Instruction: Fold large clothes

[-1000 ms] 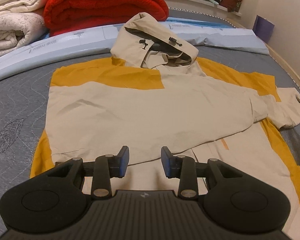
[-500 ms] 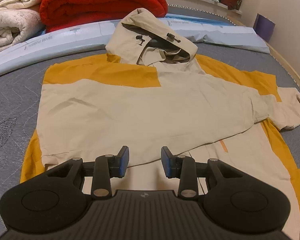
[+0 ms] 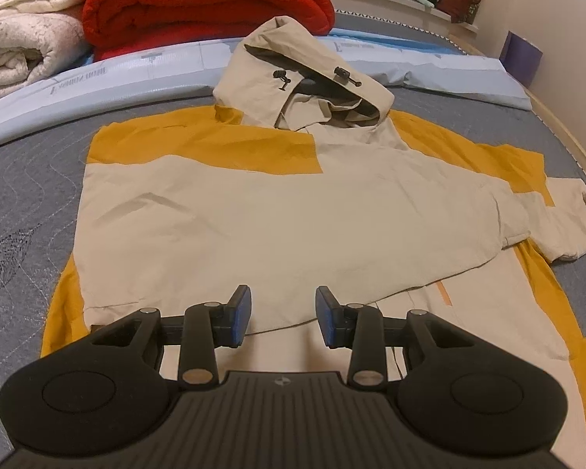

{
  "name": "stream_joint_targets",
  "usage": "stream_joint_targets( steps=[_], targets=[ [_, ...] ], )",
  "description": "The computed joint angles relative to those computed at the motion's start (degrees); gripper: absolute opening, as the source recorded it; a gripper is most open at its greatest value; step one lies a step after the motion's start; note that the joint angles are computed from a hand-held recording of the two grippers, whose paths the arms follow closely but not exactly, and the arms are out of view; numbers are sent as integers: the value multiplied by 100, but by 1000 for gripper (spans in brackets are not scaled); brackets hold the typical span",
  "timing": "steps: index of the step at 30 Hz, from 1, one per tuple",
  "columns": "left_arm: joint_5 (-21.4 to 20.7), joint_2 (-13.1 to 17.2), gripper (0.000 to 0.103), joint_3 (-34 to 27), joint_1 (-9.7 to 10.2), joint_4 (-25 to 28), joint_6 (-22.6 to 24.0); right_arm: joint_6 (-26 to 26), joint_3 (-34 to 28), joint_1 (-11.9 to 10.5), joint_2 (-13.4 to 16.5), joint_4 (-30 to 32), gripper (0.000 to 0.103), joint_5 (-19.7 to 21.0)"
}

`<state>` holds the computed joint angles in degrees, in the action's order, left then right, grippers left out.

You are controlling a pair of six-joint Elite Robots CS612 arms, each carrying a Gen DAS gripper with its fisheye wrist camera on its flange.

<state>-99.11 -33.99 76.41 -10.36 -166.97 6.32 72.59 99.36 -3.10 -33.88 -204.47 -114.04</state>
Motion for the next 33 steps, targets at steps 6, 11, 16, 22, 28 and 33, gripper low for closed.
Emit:
stream_joint_targets(
  steps=[6,11,16,22,28,33],
  targets=[
    [-7,10,40,-17,-3,24,51,-75,-129,-98,64,35,29,-157],
    [-2,20,40,-41,8,15,-16,-107,-204,-187,6,373,26,-189],
    [-17,15,40,-48,23,-7,-95,-48,-258,-207,-117,809,4,-345],
    [2,-5,40,-56,54,1,-139,-694,-561,15,-212,1139,1,-1161],
    [-39,-67,40,-42,189,-129,-342,-3071,-1398,519,-170,718,0,-2113],
    [-136,-122,40,-60,344,-234,-646,-5414,-2271,1106,9,-487,0,-1452]
  ],
)
